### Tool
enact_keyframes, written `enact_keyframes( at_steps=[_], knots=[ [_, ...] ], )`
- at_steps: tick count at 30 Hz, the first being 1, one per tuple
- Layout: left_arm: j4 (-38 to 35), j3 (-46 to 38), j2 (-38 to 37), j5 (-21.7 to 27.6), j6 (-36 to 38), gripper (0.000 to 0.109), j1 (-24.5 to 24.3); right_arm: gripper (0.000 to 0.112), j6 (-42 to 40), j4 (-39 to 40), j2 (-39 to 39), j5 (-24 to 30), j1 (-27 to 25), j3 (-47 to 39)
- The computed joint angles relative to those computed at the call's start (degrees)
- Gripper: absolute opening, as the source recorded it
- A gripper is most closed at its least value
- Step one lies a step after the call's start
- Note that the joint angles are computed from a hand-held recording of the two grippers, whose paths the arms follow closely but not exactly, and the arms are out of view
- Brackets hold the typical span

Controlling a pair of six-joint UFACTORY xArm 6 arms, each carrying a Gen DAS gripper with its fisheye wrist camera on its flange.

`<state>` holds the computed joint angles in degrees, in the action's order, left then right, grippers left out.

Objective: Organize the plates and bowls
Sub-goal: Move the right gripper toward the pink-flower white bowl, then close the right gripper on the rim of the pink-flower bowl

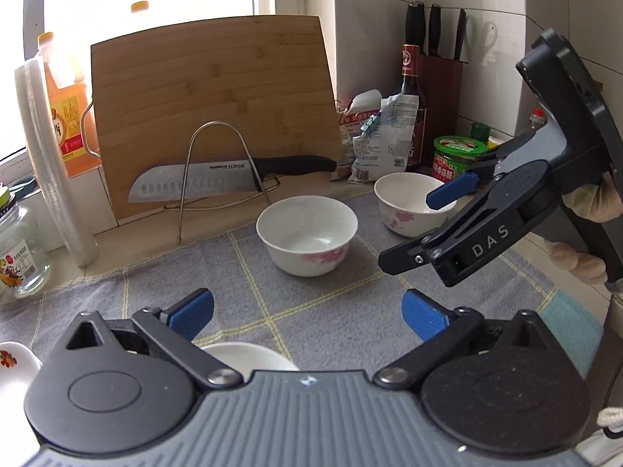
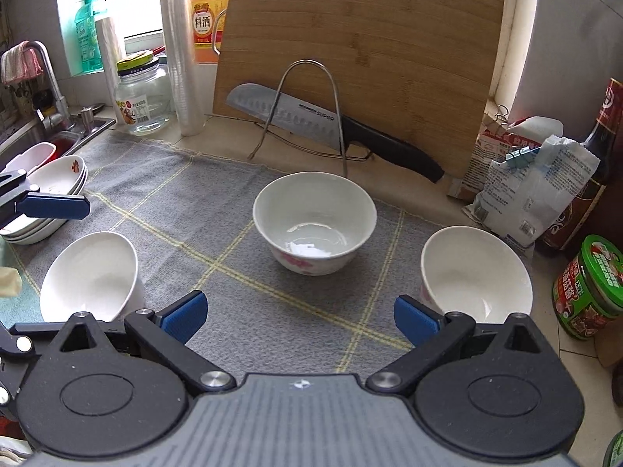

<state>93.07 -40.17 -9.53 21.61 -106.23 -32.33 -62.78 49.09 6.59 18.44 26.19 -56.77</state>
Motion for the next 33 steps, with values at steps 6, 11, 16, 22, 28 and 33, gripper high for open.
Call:
enact_keyframes(
  at_steps=[6, 11, 16, 22, 28, 33],
  knots=[
    [-4.2, -9.7, 10.1, 8.1, -0.7, 0.102, -3.8, 0.103, -2.4, 0.0, 6.0, 8.7, -4.6, -10.1],
    [-5.9, -16.3, 17.3, 10.8, -2.7, 0.102, -4.3, 0.103, -2.7, -1.6, 12.1, 15.4, -6.5, -19.2],
    [-10.0, -21.7, 23.4, 13.7, -0.5, 0.102, -4.5, 0.103, -3.0, -3.2, 18.7, 22.4, -7.4, -28.7],
    [-12.9, -24.7, 27.2, 14.6, -0.1, 0.102, -3.6, 0.103, -0.9, -5.9, 26.9, 29.7, -7.4, -39.7],
    [-17.6, -27.3, 30.0, 14.0, 2.8, 0.102, -2.1, 0.103, 0.3, -8.4, 32.6, 33.7, -6.9, -47.4],
    [-17.0, -28.4, 31.4, 12.9, 1.9, 0.100, -1.5, 0.101, 0.4, -10.0, 35.3, 35.1, -6.3, -50.8]
  ],
)
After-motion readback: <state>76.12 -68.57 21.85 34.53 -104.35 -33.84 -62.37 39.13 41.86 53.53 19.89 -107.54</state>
